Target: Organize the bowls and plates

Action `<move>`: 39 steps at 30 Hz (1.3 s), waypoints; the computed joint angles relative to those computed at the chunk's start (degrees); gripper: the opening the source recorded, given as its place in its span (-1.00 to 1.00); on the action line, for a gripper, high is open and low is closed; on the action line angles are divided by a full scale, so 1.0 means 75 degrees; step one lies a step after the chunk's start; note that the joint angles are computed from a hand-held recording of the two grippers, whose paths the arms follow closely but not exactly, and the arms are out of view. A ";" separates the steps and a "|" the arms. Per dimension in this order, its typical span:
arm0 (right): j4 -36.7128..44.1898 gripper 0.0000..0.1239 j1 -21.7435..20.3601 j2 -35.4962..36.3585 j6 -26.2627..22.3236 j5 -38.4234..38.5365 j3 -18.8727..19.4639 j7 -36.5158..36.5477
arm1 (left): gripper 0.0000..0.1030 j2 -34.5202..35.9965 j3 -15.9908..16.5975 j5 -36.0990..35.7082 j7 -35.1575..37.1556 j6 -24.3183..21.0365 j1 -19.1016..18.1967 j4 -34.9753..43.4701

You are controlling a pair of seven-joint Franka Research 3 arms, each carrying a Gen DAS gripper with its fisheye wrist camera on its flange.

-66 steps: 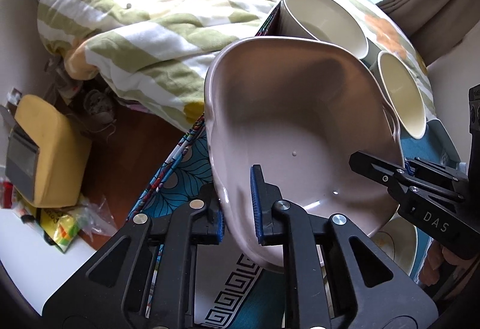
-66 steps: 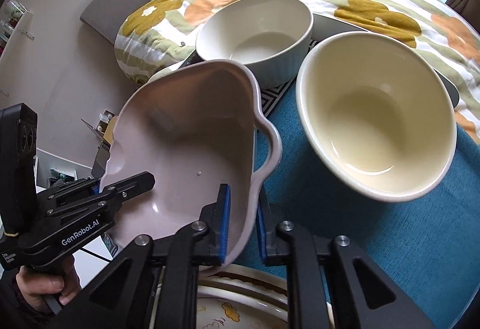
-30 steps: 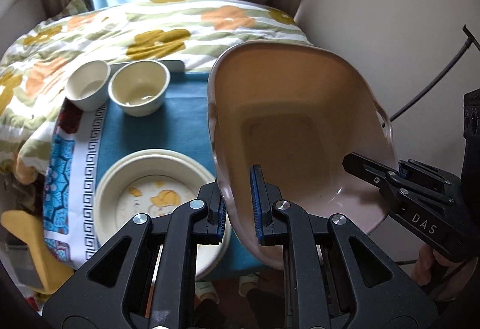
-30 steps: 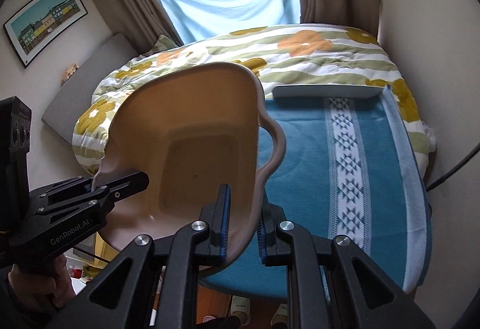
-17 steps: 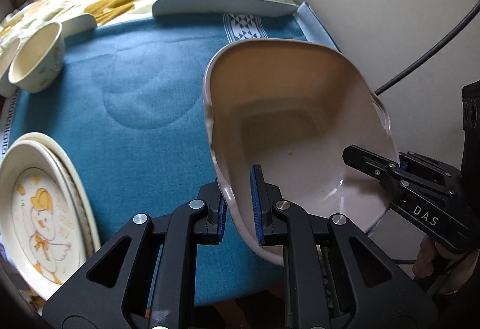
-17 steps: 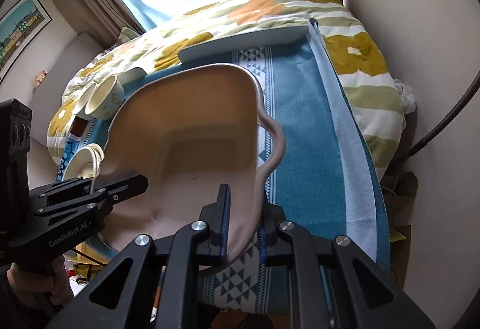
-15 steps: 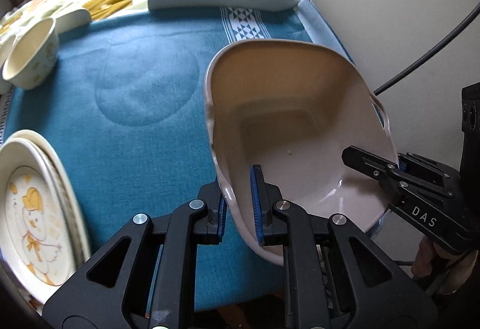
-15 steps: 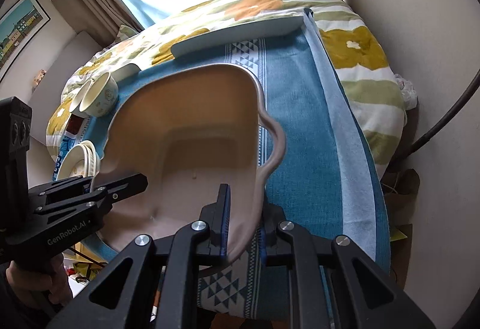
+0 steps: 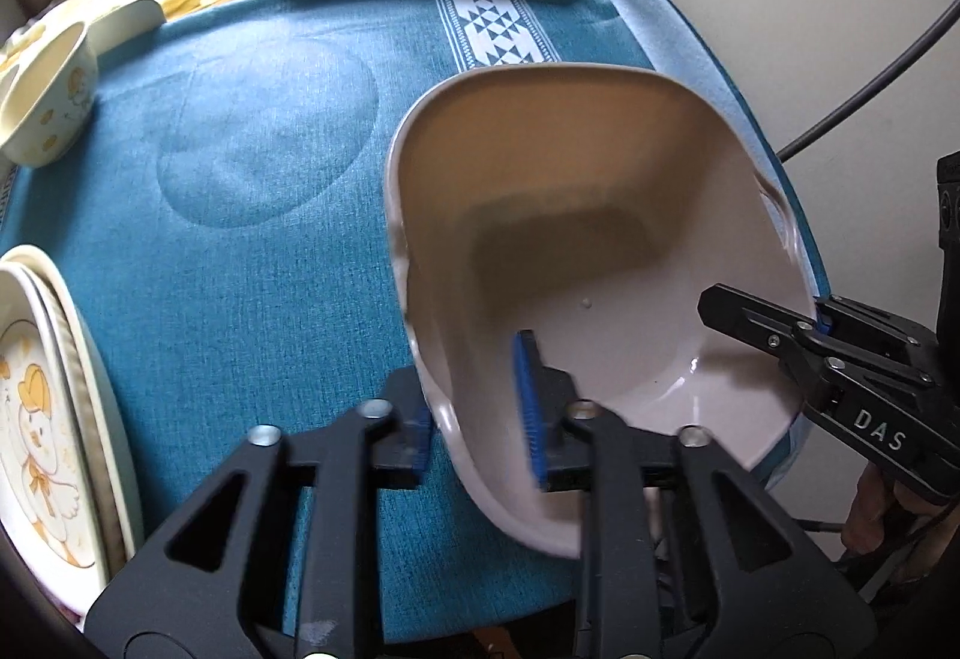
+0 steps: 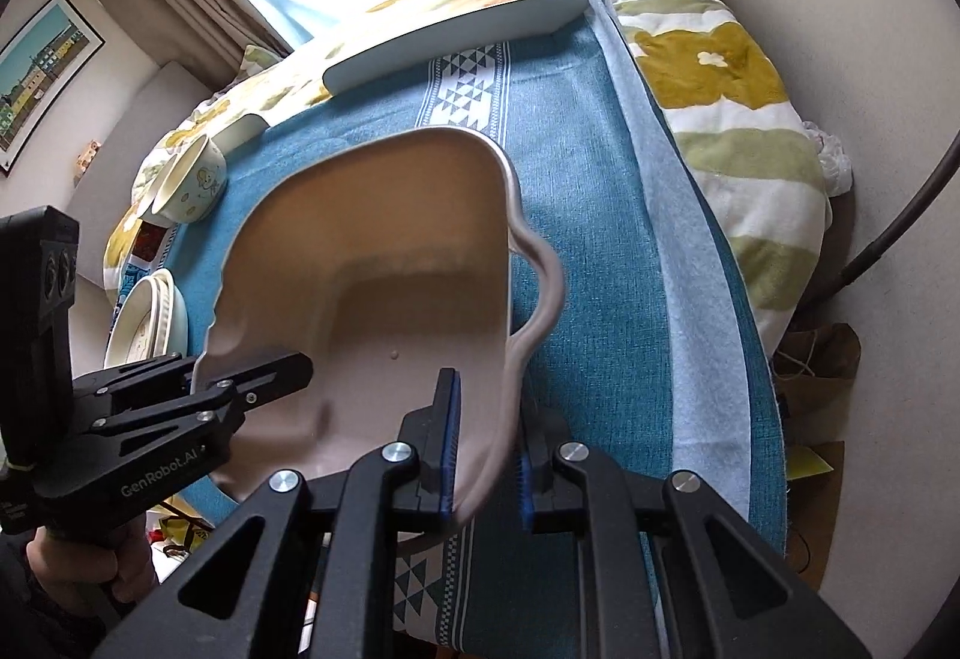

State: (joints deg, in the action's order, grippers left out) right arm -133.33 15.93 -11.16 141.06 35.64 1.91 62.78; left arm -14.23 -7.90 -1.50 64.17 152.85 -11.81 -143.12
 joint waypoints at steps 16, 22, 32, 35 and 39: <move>-0.0176 -0.16 -0.0168 -0.0638 -0.0113 -0.0214 -0.0034 0.0645 | 0.56 -0.0908 -0.0040 0.0628 -0.0413 -0.0423 0.0115 -0.0273; -0.0022 -0.13 0.0119 -0.1347 0.0012 -0.0182 -0.0043 0.0381 | 0.56 -0.2763 0.0010 0.1116 -0.0782 -0.0911 0.0350 -0.0856; 0.1794 0.66 0.1097 -0.0233 0.0819 -0.0071 0.0568 -0.0252 | 0.98 -0.4196 0.0890 0.2023 -0.0808 -0.1311 0.1635 -0.0892; 0.2899 0.66 0.1035 0.0652 0.0456 -0.1445 0.0986 0.0994 | 0.98 -0.3865 0.1566 0.1813 -0.0199 -0.1193 0.1885 -0.0620; 0.4282 0.66 0.1338 0.1898 0.0403 -0.2378 0.1158 0.2151 | 0.98 -0.2987 0.2487 0.1044 0.0857 -0.0946 0.2011 -0.0109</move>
